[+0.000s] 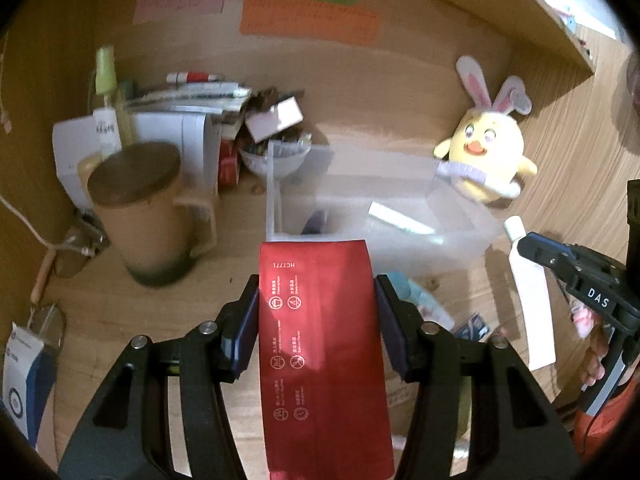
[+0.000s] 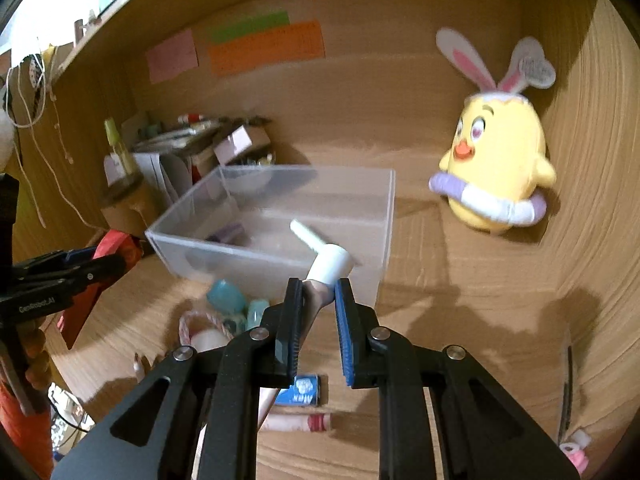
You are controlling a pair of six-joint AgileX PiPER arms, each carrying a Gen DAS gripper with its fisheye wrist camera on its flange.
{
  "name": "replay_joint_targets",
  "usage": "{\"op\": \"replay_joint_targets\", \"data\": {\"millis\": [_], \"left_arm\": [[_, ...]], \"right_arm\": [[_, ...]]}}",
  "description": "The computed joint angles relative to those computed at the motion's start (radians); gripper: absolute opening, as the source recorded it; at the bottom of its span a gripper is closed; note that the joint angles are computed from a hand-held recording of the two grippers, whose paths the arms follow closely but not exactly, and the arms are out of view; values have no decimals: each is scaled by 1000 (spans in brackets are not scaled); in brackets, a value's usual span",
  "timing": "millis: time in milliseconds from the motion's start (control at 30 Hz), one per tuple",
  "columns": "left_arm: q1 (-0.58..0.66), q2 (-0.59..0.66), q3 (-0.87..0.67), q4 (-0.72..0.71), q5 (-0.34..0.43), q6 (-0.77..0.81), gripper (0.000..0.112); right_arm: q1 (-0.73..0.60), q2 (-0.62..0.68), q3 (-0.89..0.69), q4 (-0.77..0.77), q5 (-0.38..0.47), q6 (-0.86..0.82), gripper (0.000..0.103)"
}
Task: Organize objects
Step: 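Carry the red packet and pink tube into the clear bin and release both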
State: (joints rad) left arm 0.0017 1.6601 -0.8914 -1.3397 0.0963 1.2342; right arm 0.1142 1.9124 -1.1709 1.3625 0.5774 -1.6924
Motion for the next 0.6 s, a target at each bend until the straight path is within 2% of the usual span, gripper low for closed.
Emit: {"op": "replay_joint_targets", "data": {"millis": [133,300,467,600], "left_arm": [[-7,-4,-33,60,2,-67,54],[-20,7,-89,275,-1,-291,54],[-19,35,-147,380,22,-408,54],[-32,77,-210,578,27,-611,54]], "right_arm": [[5,-5,-26,11,10,2,15],[28,5,-72,12,5,24,15],[62,27,-127,-4,-9,55,15],[85,60,-196,-44,-15,118,15]]}}
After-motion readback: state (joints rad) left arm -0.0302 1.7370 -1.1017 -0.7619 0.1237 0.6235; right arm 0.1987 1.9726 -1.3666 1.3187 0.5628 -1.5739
